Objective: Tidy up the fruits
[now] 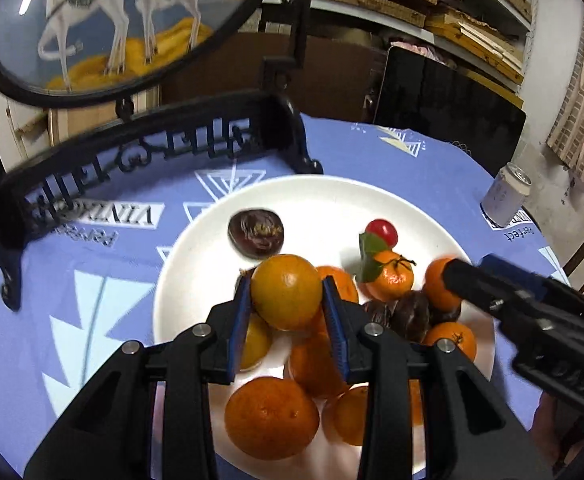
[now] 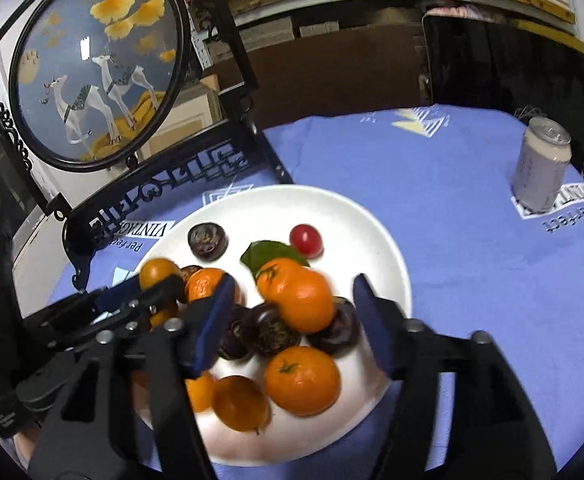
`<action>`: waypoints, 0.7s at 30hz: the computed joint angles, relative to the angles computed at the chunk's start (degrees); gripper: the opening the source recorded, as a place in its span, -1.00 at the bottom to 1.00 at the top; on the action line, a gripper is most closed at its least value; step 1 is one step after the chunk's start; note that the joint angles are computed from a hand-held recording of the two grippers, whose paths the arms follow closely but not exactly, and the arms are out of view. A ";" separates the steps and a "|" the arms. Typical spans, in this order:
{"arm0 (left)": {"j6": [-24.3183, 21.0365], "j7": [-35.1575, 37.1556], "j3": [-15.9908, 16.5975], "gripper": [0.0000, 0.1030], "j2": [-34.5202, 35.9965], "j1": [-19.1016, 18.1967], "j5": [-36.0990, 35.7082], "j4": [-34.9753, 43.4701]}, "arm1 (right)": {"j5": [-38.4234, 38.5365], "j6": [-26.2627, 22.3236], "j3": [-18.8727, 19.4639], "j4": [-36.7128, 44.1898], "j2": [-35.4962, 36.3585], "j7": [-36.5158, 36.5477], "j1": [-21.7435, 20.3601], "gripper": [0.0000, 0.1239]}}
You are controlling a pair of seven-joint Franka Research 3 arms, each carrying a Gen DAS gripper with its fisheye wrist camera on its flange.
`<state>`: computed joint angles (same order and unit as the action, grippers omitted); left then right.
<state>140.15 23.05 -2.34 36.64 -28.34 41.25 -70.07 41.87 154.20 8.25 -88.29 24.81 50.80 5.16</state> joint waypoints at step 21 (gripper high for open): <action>-9.82 -29.48 -7.22 0.24 -21.97 -5.36 22.43 -28.16 | 47.52 19.03 -2.93 -35.20 -29.40 -52.93 6.64 0.63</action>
<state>130.33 -6.43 -9.56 14.67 -33.69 63.69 -98.24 89.39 173.24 5.32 -123.49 -4.59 -2.14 11.79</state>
